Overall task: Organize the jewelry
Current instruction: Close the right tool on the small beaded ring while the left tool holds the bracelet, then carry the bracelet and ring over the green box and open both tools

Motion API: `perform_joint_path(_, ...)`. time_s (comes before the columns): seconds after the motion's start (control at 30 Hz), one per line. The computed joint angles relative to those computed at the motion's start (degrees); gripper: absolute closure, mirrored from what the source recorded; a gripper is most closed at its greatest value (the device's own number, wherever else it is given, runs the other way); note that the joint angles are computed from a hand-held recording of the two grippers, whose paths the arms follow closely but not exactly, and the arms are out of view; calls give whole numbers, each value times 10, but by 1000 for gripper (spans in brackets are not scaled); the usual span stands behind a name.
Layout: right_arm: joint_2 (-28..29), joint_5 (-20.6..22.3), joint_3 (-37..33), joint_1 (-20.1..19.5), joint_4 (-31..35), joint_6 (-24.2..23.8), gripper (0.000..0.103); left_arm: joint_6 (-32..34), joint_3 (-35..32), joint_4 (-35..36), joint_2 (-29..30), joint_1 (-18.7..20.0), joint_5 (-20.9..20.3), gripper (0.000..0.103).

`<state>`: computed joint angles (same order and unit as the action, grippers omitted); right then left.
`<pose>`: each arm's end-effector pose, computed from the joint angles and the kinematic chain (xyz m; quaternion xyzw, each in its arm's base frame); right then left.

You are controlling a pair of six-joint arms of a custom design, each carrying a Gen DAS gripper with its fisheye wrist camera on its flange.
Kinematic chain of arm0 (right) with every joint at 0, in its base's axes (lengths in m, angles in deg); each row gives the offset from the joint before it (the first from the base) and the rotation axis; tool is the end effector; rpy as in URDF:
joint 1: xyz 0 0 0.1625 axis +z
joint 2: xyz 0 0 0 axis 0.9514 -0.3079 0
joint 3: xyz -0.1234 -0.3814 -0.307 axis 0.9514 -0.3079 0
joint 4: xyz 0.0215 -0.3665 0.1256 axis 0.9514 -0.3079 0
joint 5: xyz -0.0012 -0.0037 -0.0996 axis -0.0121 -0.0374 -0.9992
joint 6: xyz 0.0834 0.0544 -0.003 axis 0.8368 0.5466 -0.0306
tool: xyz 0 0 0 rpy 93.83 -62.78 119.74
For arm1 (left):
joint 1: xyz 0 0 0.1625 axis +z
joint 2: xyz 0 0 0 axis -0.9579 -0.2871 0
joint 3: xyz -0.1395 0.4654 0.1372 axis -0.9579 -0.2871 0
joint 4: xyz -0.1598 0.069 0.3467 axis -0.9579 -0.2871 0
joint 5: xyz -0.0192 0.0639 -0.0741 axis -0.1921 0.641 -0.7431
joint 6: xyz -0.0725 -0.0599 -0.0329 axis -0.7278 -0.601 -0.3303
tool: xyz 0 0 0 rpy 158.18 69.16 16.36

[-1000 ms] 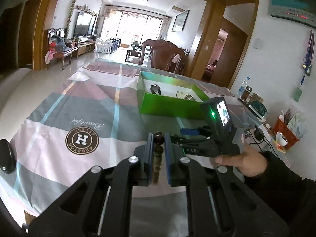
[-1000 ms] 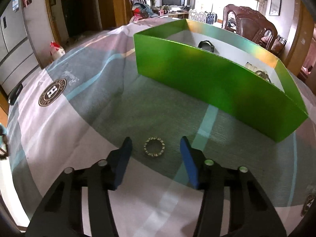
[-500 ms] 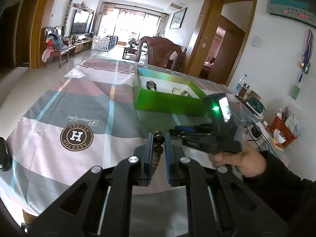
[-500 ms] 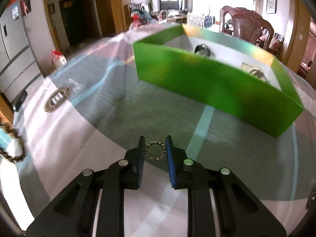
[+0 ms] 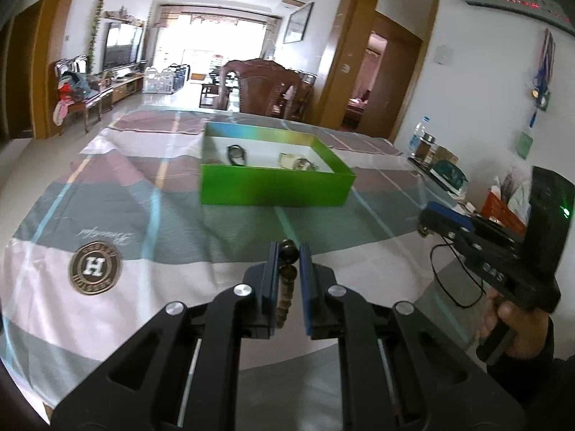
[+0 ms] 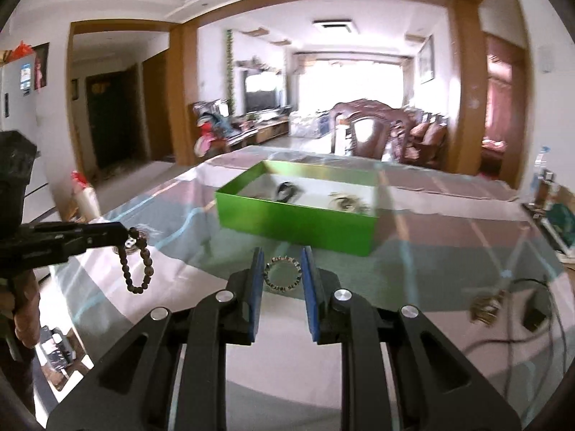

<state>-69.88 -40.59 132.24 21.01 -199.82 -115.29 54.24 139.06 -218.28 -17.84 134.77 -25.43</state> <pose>0.1752 -0.8283 0.2001 0.4072 -0.8108 0.3785 0.1831 -0.2083 -0.7814 0.1883 0.1712 0.8597 -0.4342 0.2075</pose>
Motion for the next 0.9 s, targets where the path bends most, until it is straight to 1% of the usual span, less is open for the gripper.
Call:
perform_joint_path(0.2,-6,-11,16,-11,-14,15,82,1,-26,30,19,-2,-11,92)
perform_joint_path(0.33,-7,-9,20,-15,-15,20,82,-5,-35,43,27,-2,-7,92)
perform_joint_path(0.6,-9,-6,23,-19,-13,20,82,-15,-30,47,27,-1,5,92)
perform_joint_path(0.9,-10,-9,24,-19,-7,20,82,-23,-26,52,28,1,8,92)
